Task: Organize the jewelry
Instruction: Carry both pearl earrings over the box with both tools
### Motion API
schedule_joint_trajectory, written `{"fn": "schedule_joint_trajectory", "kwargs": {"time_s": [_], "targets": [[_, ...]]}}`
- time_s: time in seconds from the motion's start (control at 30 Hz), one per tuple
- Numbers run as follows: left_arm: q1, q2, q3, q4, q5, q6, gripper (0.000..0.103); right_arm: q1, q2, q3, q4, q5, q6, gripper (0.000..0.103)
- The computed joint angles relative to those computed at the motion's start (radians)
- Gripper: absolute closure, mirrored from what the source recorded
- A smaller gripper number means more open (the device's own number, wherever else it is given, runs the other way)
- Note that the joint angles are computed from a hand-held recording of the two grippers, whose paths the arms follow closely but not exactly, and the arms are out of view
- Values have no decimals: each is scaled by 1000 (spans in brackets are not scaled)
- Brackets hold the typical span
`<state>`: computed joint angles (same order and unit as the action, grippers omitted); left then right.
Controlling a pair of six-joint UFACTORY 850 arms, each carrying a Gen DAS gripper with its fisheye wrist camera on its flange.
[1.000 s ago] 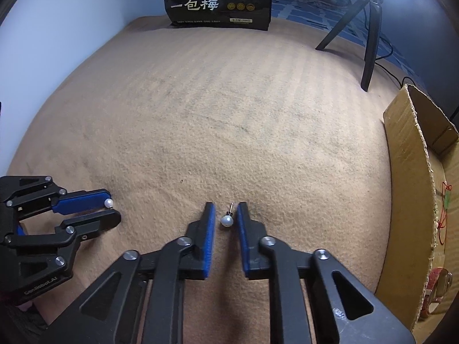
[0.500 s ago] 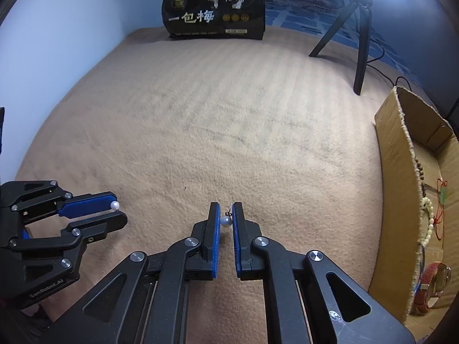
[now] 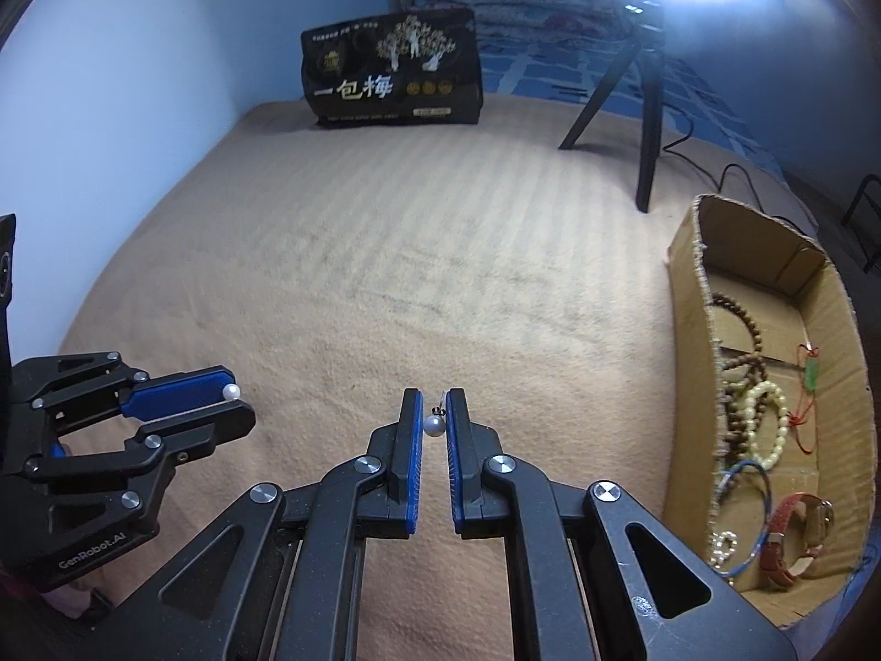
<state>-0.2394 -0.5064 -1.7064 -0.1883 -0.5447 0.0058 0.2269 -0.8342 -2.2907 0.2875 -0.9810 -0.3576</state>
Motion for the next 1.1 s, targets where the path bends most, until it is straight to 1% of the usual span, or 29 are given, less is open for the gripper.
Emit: {"fn": "schedule_joint_trajectory", "kwargs": {"time_s": [0.43,0.8,1.1], "targets": [[-36,-30,-84,-19,-2,-1,86,-45,47,27,7,31,1,96],[-68,-80,-183,-52,-18,13,86,-91,44,1,7,32,30,96],[-100,-131,-272,-51,-35,14,86,-130,36,-28,10,28,56,96]]}}
